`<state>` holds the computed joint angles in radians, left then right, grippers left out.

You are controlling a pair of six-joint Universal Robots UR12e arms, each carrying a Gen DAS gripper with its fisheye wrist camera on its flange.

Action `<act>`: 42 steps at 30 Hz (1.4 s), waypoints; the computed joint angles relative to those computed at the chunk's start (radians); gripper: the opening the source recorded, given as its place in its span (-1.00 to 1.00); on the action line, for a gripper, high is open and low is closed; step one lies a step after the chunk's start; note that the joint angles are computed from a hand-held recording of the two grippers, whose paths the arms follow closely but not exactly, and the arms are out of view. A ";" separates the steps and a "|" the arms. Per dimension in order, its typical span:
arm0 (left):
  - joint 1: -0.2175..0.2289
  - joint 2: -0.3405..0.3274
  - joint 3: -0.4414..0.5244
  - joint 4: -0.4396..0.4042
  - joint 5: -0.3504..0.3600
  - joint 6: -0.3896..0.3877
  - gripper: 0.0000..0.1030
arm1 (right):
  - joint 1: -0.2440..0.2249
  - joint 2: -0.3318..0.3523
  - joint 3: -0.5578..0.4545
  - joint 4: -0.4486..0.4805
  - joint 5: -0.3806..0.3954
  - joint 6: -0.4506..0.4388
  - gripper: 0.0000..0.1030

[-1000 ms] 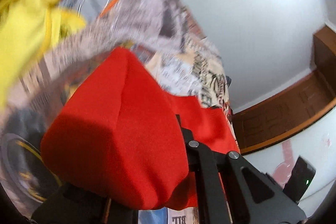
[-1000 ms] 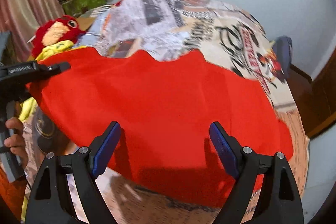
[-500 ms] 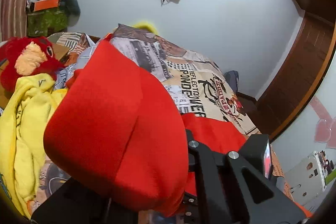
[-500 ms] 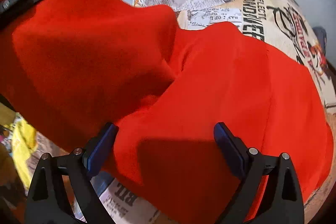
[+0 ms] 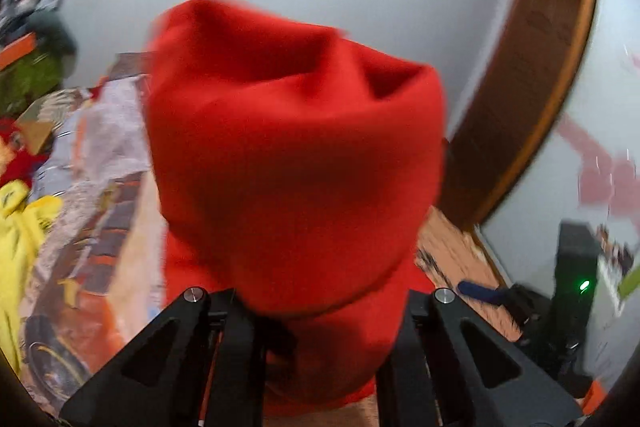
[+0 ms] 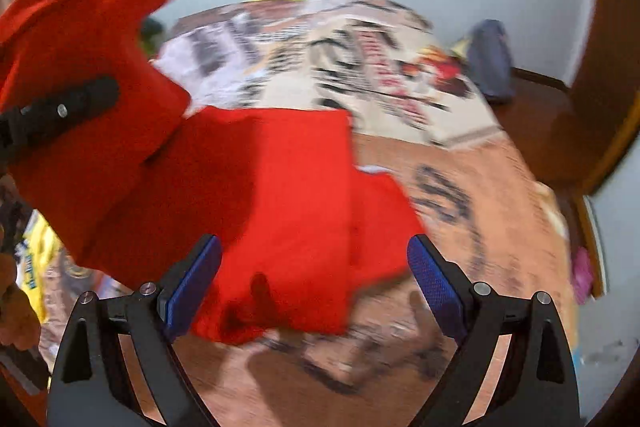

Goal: Fold large clothes

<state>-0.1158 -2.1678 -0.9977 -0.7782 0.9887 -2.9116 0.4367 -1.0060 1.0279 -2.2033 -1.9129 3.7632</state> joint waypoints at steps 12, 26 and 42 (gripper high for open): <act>-0.078 -0.011 -0.003 -0.346 0.155 0.324 -0.63 | -0.011 -0.138 0.197 0.022 -0.034 0.107 0.80; 0.005 0.101 -0.099 -0.215 0.067 0.313 0.78 | 0.011 -0.130 0.167 -0.107 -0.010 0.063 0.80; 0.044 -0.011 -0.007 -0.314 0.149 0.243 0.96 | -0.040 -0.055 0.148 -0.043 0.211 0.134 0.80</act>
